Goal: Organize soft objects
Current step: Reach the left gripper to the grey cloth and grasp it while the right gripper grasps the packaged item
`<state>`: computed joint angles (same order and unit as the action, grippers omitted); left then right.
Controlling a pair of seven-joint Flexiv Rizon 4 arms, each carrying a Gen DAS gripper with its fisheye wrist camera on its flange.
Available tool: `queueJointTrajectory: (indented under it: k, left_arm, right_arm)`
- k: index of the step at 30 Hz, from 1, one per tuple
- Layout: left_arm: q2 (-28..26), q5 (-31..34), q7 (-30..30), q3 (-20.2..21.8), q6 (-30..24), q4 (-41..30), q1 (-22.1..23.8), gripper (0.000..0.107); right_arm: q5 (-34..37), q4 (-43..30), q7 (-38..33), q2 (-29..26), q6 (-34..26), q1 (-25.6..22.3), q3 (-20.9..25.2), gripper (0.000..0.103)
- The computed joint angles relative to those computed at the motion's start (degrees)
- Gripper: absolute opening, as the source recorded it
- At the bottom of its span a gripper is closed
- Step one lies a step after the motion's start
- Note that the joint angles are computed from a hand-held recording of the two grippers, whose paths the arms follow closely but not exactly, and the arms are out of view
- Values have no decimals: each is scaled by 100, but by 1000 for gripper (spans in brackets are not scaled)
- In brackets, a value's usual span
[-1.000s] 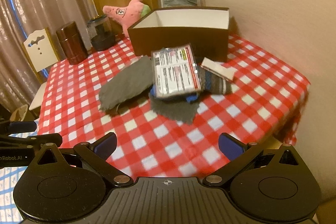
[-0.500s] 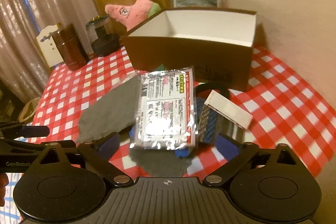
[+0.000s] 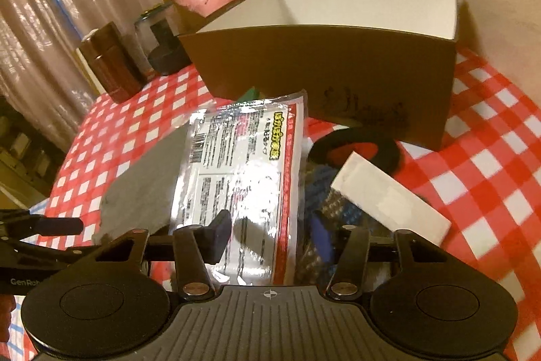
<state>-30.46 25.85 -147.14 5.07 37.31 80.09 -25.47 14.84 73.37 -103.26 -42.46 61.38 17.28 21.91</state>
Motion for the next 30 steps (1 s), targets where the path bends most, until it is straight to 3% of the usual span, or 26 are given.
queueJointTrajectory:
  k: [5, 12, 16, 21, 30]
  left_arm:
    - [-93, -70, 5, -11, -142, -121, 17, 74]
    - [-162, -136, 107, -22, -73, -188, 31, 74]
    - [-96, -173, 81, -8, 53, -42, 45, 74]
    - [6, -196, 176, -24, 214, 182, 104, 74]
    - [221, -286, 365, -27, 441, 609, 226, 71]
  right_arm:
    - [294, -264, -361, -138, -191, -238, 277, 34]
    - [1321, -627, -1184, -139, -705, -708, 794, 29]
    - [1358, -613, -1171, -63, -831, -412, 433, 29]
    - [1811, -675, -1241, -75, -1090, -472, 506, 26]
    - [1799, -665, -549, -234, -1287, -26, 203, 21]
